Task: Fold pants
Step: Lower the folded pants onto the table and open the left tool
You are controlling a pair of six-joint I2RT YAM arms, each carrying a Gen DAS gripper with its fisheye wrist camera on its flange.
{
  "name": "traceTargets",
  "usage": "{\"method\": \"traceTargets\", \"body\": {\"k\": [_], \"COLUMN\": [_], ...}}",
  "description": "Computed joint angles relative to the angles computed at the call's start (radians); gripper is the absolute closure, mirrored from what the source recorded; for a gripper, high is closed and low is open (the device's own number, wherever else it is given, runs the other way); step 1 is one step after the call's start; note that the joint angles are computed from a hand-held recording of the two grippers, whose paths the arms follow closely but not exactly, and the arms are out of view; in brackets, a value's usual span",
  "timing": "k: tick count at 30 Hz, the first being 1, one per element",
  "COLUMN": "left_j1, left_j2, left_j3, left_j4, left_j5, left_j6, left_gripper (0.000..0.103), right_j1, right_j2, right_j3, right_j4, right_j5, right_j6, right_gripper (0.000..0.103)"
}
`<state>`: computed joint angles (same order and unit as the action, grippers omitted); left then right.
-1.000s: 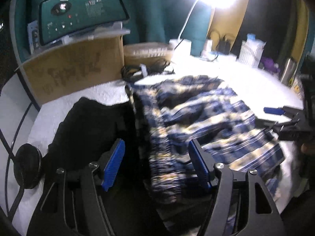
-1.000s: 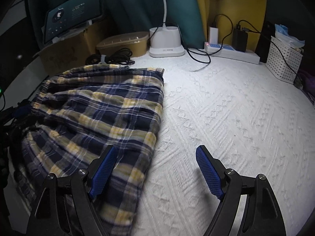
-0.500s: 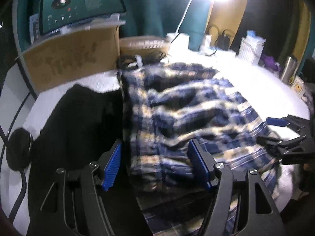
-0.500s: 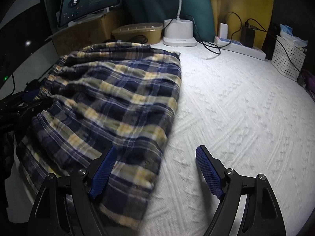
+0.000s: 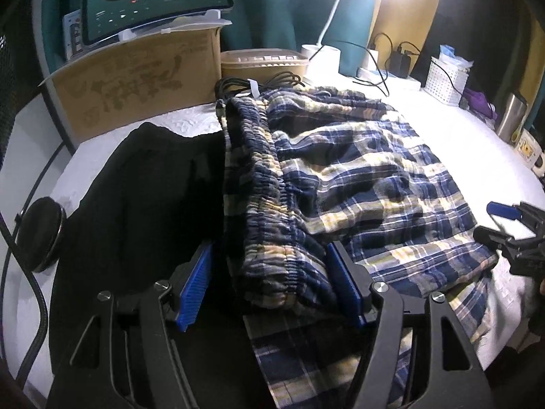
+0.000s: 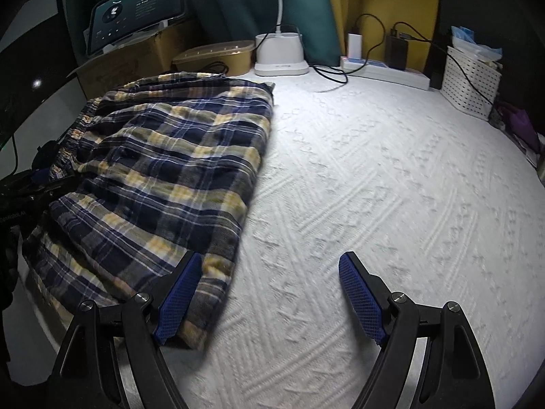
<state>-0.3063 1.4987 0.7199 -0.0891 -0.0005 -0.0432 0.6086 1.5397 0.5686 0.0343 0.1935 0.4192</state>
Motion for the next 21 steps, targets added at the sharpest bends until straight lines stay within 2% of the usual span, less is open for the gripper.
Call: {"method": "traceTargets", "body": {"k": [4, 14, 21], "left_j1": [-0.02, -0.149, -0.256], "left_j2": [-0.058, -0.186, -0.125], "left_j3": [-0.028, -0.045, 0.0], "left_j4": [-0.01, -0.101, -0.12], "left_j5": [-0.007, -0.104, -0.15], "left_j6": [-0.022, -0.044, -0.087], "left_gripper": [0.036, 0.036, 0.036], "right_j1": [0.009, -0.023, -0.059], "right_j2": [-0.049, -0.186, -0.337], "right_j3": [-0.04, -0.165, -0.255], "right_j4": [-0.006, 0.007, -0.026], "right_j5": [0.014, 0.006, -0.005], "right_j6": [0.01, 0.044, 0.049], "right_gripper": [0.019, 0.019, 0.019]}}
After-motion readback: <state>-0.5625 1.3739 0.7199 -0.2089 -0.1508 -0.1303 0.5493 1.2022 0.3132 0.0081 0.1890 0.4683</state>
